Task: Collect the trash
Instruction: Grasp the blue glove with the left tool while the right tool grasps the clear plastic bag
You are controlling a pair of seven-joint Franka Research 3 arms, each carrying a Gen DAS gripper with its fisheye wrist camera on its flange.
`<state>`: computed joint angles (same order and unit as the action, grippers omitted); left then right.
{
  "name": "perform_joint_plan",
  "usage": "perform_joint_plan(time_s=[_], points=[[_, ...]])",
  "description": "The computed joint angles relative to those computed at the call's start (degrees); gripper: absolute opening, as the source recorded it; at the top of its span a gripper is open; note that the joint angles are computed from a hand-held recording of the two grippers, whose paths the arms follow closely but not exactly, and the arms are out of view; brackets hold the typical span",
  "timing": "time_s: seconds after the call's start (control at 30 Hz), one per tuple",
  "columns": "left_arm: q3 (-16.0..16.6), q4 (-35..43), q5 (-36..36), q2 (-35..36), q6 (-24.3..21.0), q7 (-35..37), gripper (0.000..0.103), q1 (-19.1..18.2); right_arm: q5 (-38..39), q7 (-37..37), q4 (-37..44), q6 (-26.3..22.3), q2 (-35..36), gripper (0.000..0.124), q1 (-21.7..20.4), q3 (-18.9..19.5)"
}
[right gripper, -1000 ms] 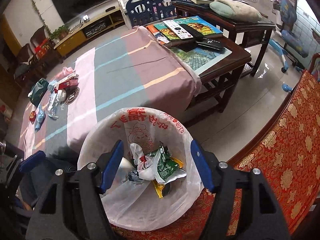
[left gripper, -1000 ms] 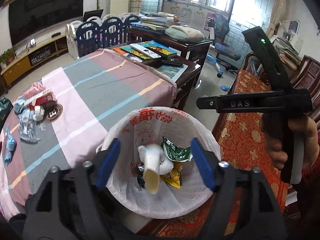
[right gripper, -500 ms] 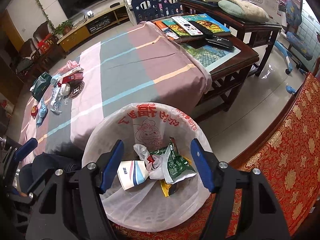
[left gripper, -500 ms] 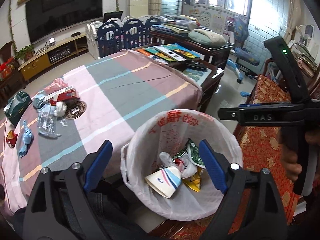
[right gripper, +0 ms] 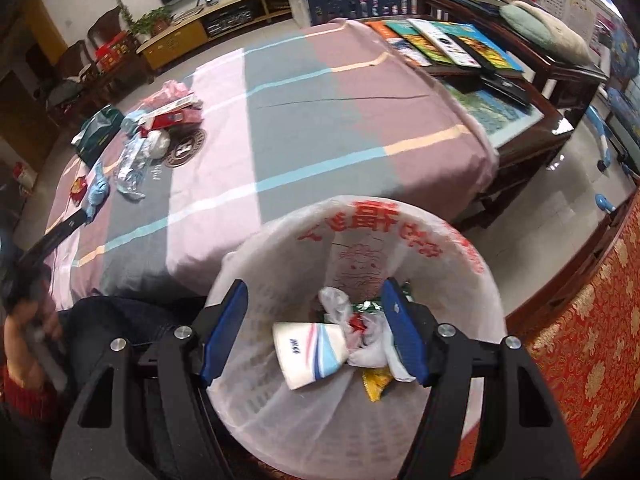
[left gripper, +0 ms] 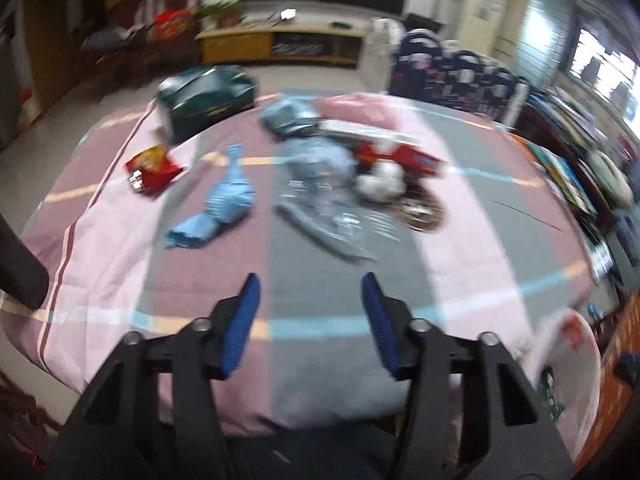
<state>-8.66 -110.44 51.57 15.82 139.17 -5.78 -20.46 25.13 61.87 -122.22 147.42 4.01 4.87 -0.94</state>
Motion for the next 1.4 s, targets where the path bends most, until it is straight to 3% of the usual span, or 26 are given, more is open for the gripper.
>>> perform_joint_plan(time_s=[0.1, 0.17, 0.27, 0.37, 0.43, 0.5, 0.6, 0.63, 0.8, 0.93, 1.07, 1.13, 1.17, 1.27, 1.3, 1.4], points=[[1.7, -0.2, -2.6, 1.0, 1.7, 2.3, 0.052, 3.4, 1.7, -1.2, 1.0, 0.0, 0.6, 0.068, 1.1, 1.2], [2.3, 2.0, -4.4, 3.1, 1.1, 5.3, 0.065, 4.9, 2.6, -1.5, 2.0, -0.2, 1.3, 0.068, 1.8, 1.7], [2.9, 3.6, -6.8, 5.2, 4.1, 9.8, 0.068, 6.8, 2.4, -0.4, 3.9, -0.2, 2.9, 0.068, 3.1, 2.5], [3.1, 5.1, -8.8, 7.0, 6.6, 13.6, 0.064, 7.5, 1.4, 1.1, 6.4, -0.5, 5.0, 0.068, 4.5, 3.2], [3.4, 6.9, -10.1, 8.6, 4.8, 16.4, 0.050, 7.0, 1.1, 1.6, 8.1, -0.6, 6.4, 0.068, 5.3, 3.8], [4.6, 6.6, -8.7, 8.5, 4.9, 15.2, 0.044, 5.8, 1.2, 1.4, 9.8, 0.5, 8.1, 0.068, 6.2, 4.6], [5.7, 4.0, -7.0, 7.1, 6.6, 12.8, 0.026, 5.5, 2.8, 0.8, 14.3, 1.1, 11.9, 0.068, 7.4, 6.3], [5.9, 2.4, -6.3, 6.2, 8.5, 11.7, 0.025, 5.8, 4.0, 0.7, 17.2, 0.4, 14.2, 0.068, 7.7, 7.2], [6.3, -2.9, -3.4, 3.3, 13.5, 6.3, 0.026, 6.2, 2.4, 6.3, 31.1, -1.8, 25.3, 0.068, 11.9, 8.2], [6.6, -4.5, -0.5, 2.6, 14.6, 2.7, 0.036, 6.0, -5.3, 11.7, 41.2, -3.3, 33.5, 0.068, 17.1, 6.7], [7.3, -6.6, 1.6, 1.7, 19.2, -2.3, 0.039, 7.2, -12.6, 18.0, 47.4, -5.0, 38.9, 0.068, 20.9, 3.7], [7.5, -6.9, 2.7, 1.5, 19.9, -3.9, 0.039, 7.3, -13.2, 17.6, 48.6, -4.9, 40.2, 0.057, 20.2, 4.6], [7.4, -6.8, 3.0, 1.5, 19.9, -4.4, 0.039, 7.4, -12.9, 16.2, 48.7, -5.1, 40.5, 0.036, 19.4, 5.7], [7.3, -6.6, 3.6, 1.7, 20.0, -5.3, 0.041, 7.7, -11.2, 12.8, 48.1, -7.2, 40.0, 0.006, 17.3, 7.9], [7.3, -6.5, 3.8, 1.7, 19.9, -5.5, 0.045, 7.7, -9.2, 11.3, 47.5, -9.0, 39.4, 0.001, 15.6, 9.3], [7.4, -6.3, 4.7, 1.7, 19.4, -6.8, 0.051, 7.6, 0.9, 6.6, 43.9, -14.0, 36.4, 0.001, 9.3, 13.6]])
